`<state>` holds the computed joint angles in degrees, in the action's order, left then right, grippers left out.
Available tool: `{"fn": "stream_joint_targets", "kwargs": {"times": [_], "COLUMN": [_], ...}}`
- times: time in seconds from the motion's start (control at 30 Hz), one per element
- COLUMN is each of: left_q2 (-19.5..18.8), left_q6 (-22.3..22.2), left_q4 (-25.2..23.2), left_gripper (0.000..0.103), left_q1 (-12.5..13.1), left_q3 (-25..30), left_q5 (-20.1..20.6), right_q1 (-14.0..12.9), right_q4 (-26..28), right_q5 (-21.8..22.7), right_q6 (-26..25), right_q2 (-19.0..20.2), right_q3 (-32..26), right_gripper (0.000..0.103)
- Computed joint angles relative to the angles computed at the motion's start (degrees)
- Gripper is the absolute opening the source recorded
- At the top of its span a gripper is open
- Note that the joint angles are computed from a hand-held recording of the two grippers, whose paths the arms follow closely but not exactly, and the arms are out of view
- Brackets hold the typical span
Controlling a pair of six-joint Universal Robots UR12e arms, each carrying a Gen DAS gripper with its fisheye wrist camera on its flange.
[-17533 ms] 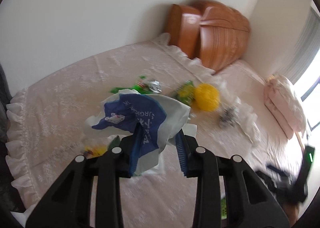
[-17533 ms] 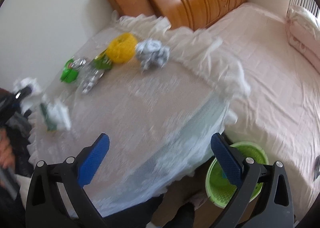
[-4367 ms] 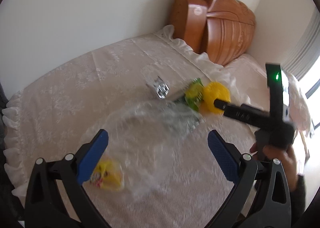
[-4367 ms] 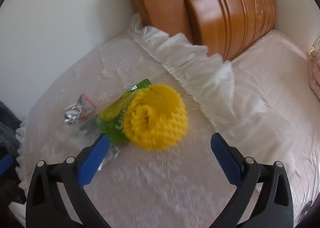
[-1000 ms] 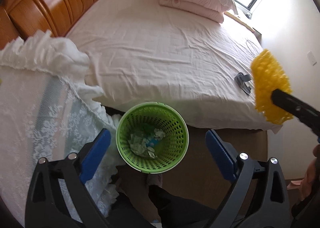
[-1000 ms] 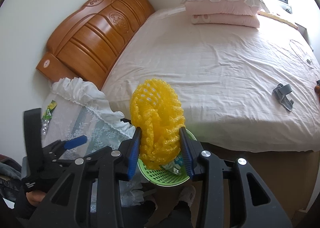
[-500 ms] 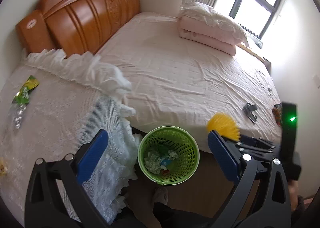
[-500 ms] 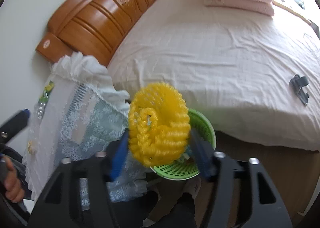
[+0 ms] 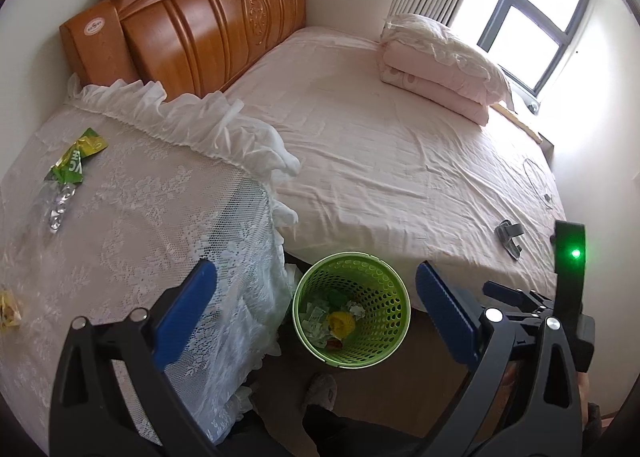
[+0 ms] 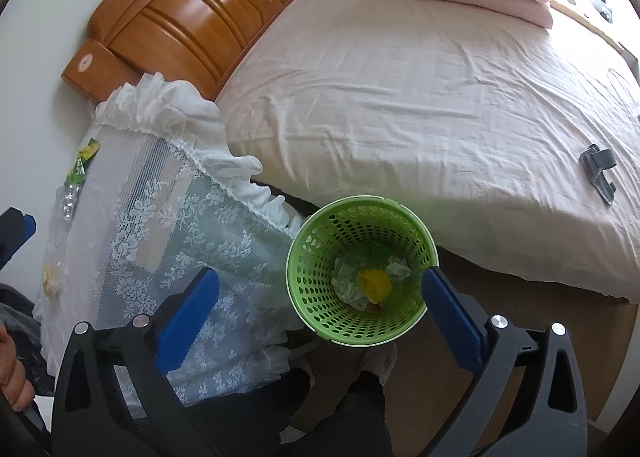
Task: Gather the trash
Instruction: 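Move both open tools from the wastebasket back over the bed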
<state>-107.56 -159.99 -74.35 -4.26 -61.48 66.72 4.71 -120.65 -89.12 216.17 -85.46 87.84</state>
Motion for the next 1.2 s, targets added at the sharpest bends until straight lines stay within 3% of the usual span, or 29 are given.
{"fn": "stream_joint_targets", "kwargs": {"times": [0.37,0.6,0.9,1.2], "left_q2": [0.03,1.42,3.54,4.58], "left_q6": [-1.32,-4.89,-13.96,-21.26], "left_q4": [-0.27,4.11,9.15,10.33], "left_gripper": [0.095,0.095,0.095,0.095], "left_q1": [0.52,2.16,7.18,11.87], "left_q3": [-0.13,-2.04,-4.72,-6.59], "left_q5": [0.16,3.41,10.36,15.97], "right_q1": [-0.21,0.66,3.98,7.49], "right_q4": [1.43,1.47,2.5,4.82], "right_q5": [1.7,3.39,9.13,14.3], "right_q6": [0.3,-3.41,-13.82,-19.76], "right_q2": [-0.05,2.29,11.74,20.15], "right_q3": [-0.58,-4.1,-16.95,-29.32], "right_gripper": [0.1,0.1,0.1,0.1]}}
